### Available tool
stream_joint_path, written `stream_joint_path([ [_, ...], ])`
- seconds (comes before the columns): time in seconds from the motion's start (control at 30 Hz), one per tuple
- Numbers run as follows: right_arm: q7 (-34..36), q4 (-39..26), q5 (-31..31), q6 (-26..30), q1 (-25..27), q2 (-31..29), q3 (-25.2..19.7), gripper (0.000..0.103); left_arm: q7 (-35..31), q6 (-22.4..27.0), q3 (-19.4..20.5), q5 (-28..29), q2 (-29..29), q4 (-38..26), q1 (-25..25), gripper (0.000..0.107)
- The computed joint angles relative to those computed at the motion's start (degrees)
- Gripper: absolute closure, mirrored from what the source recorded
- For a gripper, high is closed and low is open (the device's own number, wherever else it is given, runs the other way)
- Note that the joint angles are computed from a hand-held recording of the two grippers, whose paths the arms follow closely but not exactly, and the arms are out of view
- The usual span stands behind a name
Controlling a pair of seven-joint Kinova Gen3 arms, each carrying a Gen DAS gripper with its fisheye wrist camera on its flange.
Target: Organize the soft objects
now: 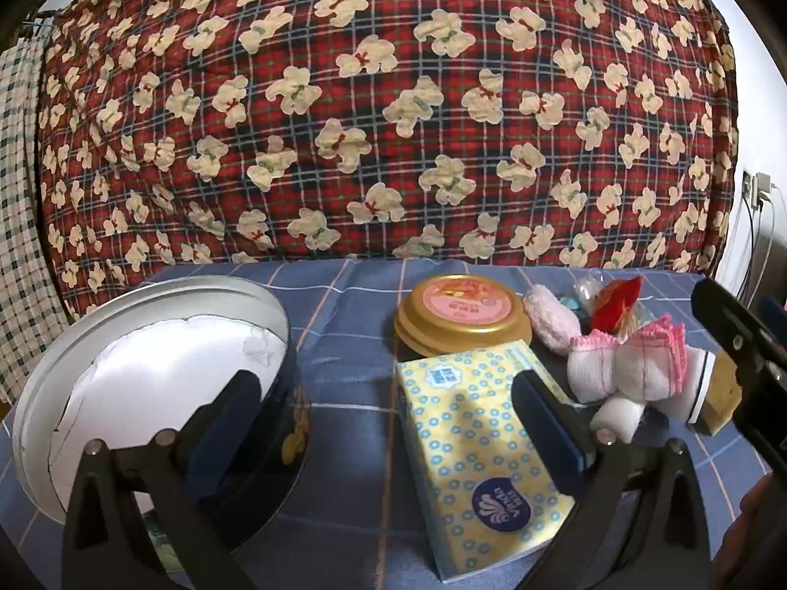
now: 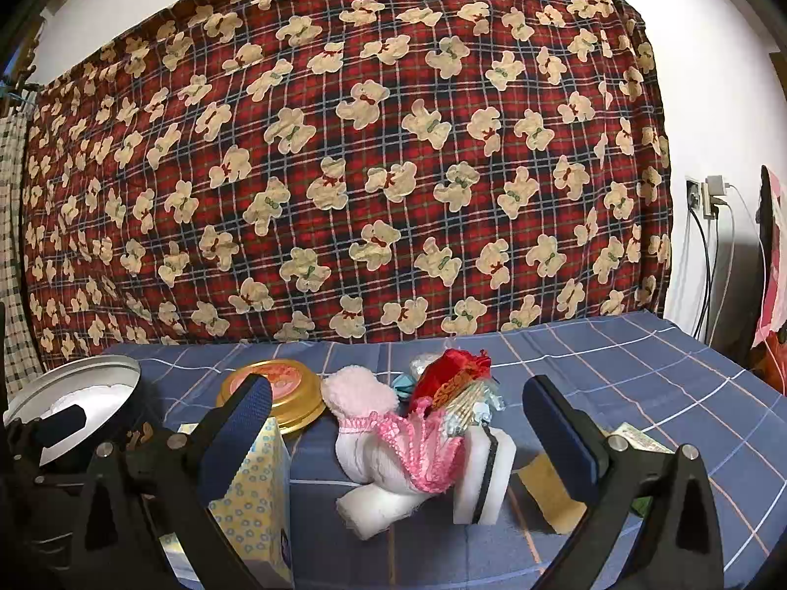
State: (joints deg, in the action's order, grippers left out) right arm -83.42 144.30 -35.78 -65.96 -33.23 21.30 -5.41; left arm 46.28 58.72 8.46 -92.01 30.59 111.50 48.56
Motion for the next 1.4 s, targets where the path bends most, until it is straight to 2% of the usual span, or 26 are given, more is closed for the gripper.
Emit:
stream_joint_path([
  [0.33,-1.0,0.5,0.8,-1.2,0.3,0.8,0.0,0.000,0.4,-0.4,0.1,-0.2,0.0,0.3,-0.3,0.004],
  [1.4,-1.1,0.5,1.9,-0.2,1.0,0.2,0.1,0.000,1.0,-0.6,0.2,-0.4,-0.1,0.5,-0.5,0.004],
])
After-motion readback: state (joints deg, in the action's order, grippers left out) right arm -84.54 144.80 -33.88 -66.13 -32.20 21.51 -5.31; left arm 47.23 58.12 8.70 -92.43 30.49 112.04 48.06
